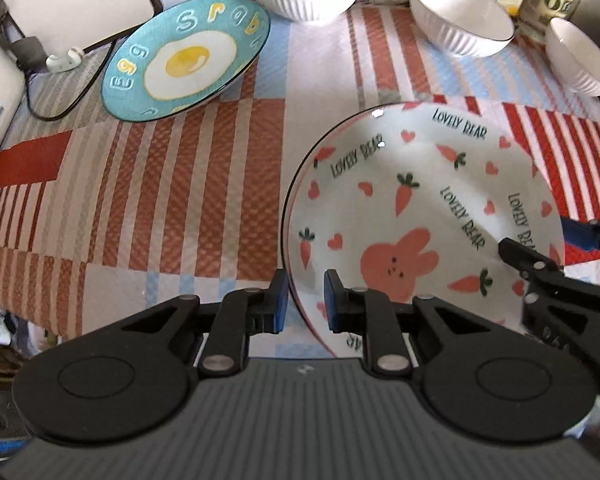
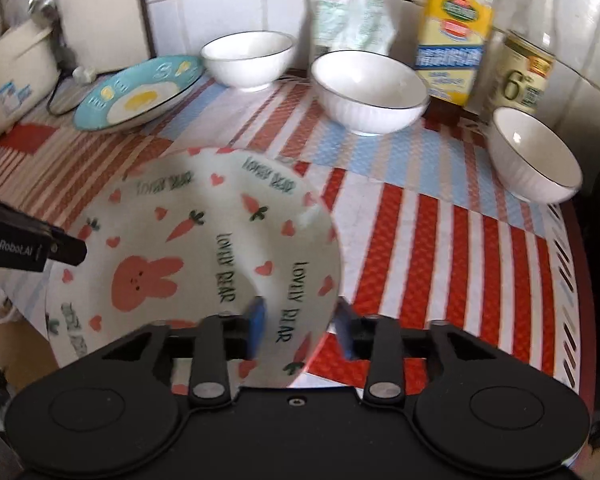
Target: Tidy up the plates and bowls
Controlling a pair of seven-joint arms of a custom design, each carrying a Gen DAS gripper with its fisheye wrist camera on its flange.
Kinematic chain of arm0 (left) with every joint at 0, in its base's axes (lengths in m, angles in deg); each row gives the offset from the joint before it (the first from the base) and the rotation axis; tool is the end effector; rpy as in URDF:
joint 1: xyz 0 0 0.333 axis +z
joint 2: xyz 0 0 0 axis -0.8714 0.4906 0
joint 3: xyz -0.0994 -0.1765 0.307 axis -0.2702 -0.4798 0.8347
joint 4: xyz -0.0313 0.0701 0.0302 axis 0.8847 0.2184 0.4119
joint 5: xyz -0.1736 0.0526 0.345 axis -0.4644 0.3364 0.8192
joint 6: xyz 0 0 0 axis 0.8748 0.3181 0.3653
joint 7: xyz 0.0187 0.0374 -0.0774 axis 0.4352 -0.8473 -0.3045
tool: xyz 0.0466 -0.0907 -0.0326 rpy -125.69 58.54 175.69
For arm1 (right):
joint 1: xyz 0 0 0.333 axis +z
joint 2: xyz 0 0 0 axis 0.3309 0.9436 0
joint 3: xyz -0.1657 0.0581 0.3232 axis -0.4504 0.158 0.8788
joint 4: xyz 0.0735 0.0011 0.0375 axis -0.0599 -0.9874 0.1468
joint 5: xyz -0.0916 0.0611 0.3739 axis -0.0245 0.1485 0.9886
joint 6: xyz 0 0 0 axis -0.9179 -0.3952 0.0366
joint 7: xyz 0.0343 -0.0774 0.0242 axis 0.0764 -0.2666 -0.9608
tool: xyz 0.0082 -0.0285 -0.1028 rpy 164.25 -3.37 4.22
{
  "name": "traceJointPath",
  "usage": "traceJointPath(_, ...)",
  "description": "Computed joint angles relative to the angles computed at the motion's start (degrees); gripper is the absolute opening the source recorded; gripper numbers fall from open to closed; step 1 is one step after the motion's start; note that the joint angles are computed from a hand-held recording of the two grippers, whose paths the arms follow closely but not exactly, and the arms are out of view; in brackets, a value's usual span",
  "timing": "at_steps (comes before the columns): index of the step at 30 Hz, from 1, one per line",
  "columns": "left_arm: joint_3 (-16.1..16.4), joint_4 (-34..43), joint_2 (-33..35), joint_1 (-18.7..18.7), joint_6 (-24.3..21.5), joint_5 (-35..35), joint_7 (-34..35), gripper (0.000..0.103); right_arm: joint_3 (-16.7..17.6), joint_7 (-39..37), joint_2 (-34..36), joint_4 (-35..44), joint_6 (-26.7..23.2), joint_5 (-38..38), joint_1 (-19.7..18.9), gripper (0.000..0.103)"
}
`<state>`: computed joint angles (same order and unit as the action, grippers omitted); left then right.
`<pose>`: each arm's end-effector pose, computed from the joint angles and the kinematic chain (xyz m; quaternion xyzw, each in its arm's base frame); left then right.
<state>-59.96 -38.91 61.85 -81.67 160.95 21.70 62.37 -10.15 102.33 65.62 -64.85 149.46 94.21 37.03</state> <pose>0.6305 -0.3435 0.4220 -0.8639 0.4742 -0.0474 0.1631 0.7098 0.2901 0.3586 -0.9053 0.2866 -0.1168 0.2910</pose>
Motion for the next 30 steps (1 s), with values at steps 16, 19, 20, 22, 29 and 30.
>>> traceJointPath(16,-2.09,3.21,-5.69,-4.6,-5.42,3.2,7.12,0.021,5.16,-16.02,-12.36,-9.83,-4.1,15.14,-8.2,0.06)
traceJointPath(19,-2.2,3.71,-6.98,-6.45,-6.66,5.49,7.19,0.021,4.37,-18.87,-14.88,-10.81,-6.52,19.29,-8.56,0.061)
traceJointPath(20,-2.32,3.65,-7.42,-6.8,-6.9,5.88,7.35,0.022,4.0,-19.47,-15.53,-10.99,-7.34,20.48,-8.55,0.061)
traceJointPath(22,-2.54,5.03,-7.43,-7.76,-9.52,6.1,7.62,0.022,3.22,-20.56,-17.0,-11.54,-9.27,22.67,-8.66,0.062)
traceJointPath(29,-3.22,2.68,-11.03,-8.6,-10.86,7.11,7.39,0.03,-0.13,-20.49,-21.22,-12.99,-14.2,22.08,-7.23,0.063)
traceJointPath(30,-3.31,1.72,-11.91,-8.44,-10.49,7.16,6.96,0.031,-0.42,-20.26,-21.84,-13.19,-14.65,21.93,-7.05,0.063)
